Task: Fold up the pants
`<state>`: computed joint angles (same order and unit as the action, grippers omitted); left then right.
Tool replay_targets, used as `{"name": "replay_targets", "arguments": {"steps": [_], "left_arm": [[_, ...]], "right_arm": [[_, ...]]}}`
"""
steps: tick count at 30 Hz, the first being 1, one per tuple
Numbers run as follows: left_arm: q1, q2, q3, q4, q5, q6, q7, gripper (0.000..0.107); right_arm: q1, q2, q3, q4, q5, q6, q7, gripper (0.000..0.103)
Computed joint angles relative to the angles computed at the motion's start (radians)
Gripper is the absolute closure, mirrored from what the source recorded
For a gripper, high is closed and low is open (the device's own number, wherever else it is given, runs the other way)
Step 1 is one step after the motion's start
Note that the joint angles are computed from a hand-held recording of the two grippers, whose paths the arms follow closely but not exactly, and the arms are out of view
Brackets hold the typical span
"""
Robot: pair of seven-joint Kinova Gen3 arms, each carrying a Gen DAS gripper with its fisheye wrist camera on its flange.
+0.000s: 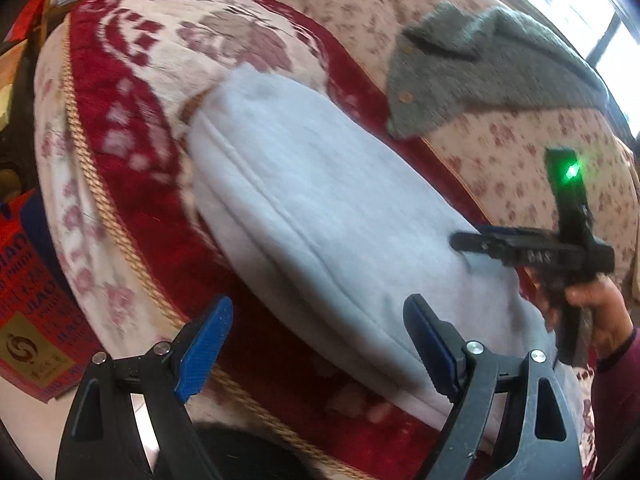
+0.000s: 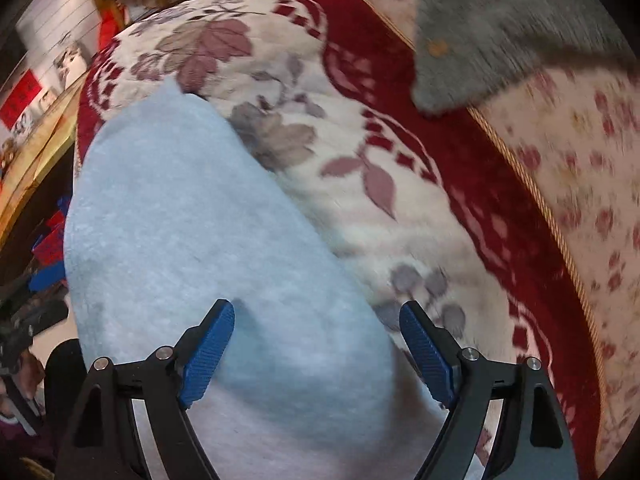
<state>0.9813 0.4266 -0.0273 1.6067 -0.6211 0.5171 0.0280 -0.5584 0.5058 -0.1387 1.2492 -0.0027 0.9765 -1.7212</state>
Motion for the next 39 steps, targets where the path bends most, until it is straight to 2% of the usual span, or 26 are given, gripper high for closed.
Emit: {"name": "replay_targets", "arguments": {"steps": [2, 4, 5, 6, 7, 8, 10, 15, 18, 23, 25, 28, 30, 35, 37, 39], "left_arm": [[-0.001, 0.021, 0.016, -0.027, 0.016, 0.010, -0.018, 0.021], [0.027, 0.029, -0.006, -0.022, -0.009, -0.034, 0.009, 0.021], [0.049, 0.028, -0.032, -0.014, -0.031, -0.060, 0.032, 0.027], [0.077, 0.032, -0.060, -0.018, -0.041, -0.069, 0.038, 0.037], [0.089, 0.040, -0.069, -0.029, -0.044, -0.062, 0.028, 0.066], [0.086, 0.049, -0.060, -0.048, -0.039, -0.040, 0.002, 0.084], [0.065, 0.052, -0.033, -0.054, -0.045, -0.043, -0.013, 0.087], [0.134, 0.024, -0.108, -0.015, -0.112, -0.103, 0.058, 0.095], [0.133, 0.003, -0.107, 0.001, -0.133, -0.135, 0.064, 0.096], [0.092, 0.006, -0.060, 0.000, -0.086, -0.144, -0.001, 0.097], [0.064, 0.006, -0.046, 0.020, -0.035, -0.188, -0.017, 0.098], [0.085, 0.011, -0.071, 0.020, -0.001, -0.190, -0.040, 0.098], [0.107, 0.004, -0.096, 0.026, 0.013, -0.204, -0.035, 0.098], [0.189, -0.020, -0.172, 0.047, -0.030, -0.256, 0.004, 0.098], [0.230, -0.011, -0.205, 0.028, -0.043, -0.230, 0.005, 0.098], [0.199, 0.011, -0.173, 0.004, -0.013, -0.184, -0.022, 0.098]], "right_arm": [[0.033, -0.007, -0.019, 0.028, -0.041, -0.036, 0.023, 0.015], [0.039, -0.009, -0.031, 0.041, -0.050, -0.054, 0.050, 0.033], [0.019, -0.013, -0.021, 0.044, -0.032, -0.054, 0.051, 0.045], [-0.004, -0.023, -0.012, 0.053, -0.006, -0.062, 0.045, 0.052], [-0.020, -0.031, -0.008, 0.059, 0.014, -0.067, 0.045, 0.057], [-0.044, -0.042, 0.001, 0.066, 0.047, -0.072, 0.039, 0.063], [-0.058, -0.060, 0.004, 0.084, 0.073, -0.083, 0.032, 0.070], [-0.040, -0.098, -0.001, 0.111, 0.069, -0.094, 0.021, 0.086], [-0.064, -0.104, 0.003, 0.100, 0.108, -0.058, 0.015, 0.092], [-0.076, -0.120, -0.002, 0.089, 0.140, 0.008, 0.026, 0.093], [-0.079, -0.119, 0.000, 0.078, 0.149, 0.041, 0.027, 0.093], [-0.097, -0.100, 0.008, 0.059, 0.172, 0.064, 0.003, 0.093], [-0.141, -0.073, 0.027, 0.027, 0.218, 0.110, -0.024, 0.093], [-0.130, -0.118, 0.012, 0.027, 0.230, 0.134, -0.008, 0.093], [-0.115, -0.126, 0.009, 0.031, 0.217, 0.134, -0.009, 0.093], [-0.105, -0.113, 0.003, 0.035, 0.202, 0.121, -0.010, 0.093]]}}
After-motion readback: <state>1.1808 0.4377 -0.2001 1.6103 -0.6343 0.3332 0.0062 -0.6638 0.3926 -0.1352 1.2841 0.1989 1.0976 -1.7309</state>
